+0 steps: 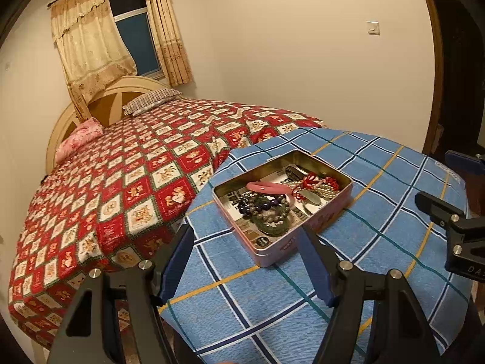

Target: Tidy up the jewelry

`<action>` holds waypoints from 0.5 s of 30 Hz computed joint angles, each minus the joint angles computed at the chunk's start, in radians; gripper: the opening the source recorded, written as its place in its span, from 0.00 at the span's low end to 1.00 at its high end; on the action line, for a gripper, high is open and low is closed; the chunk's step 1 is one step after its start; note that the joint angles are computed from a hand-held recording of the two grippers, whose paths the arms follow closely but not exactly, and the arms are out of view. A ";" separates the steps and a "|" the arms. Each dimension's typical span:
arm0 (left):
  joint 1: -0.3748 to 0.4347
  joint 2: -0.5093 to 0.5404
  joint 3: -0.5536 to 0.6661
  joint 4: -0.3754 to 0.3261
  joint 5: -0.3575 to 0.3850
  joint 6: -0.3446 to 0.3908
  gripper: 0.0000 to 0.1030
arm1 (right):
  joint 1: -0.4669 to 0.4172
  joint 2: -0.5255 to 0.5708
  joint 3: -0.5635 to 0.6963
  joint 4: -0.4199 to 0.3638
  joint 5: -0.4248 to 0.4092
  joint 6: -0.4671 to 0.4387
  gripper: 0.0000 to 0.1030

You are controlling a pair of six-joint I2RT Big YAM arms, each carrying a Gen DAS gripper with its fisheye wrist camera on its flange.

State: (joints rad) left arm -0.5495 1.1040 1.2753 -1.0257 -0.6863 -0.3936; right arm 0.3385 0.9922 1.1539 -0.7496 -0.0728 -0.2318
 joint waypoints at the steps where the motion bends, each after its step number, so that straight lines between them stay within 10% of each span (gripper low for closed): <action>1: -0.004 0.004 0.003 -0.004 -0.008 -0.004 0.68 | 0.000 0.000 0.000 0.001 0.002 -0.001 0.79; 15: 0.004 0.010 -0.003 -0.005 -0.026 -0.007 0.68 | -0.010 0.002 0.002 0.000 -0.003 0.000 0.79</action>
State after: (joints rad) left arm -0.5457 1.1135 1.2719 -1.0304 -0.7123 -0.4006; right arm 0.3283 0.9944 1.1554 -0.7492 -0.0760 -0.2323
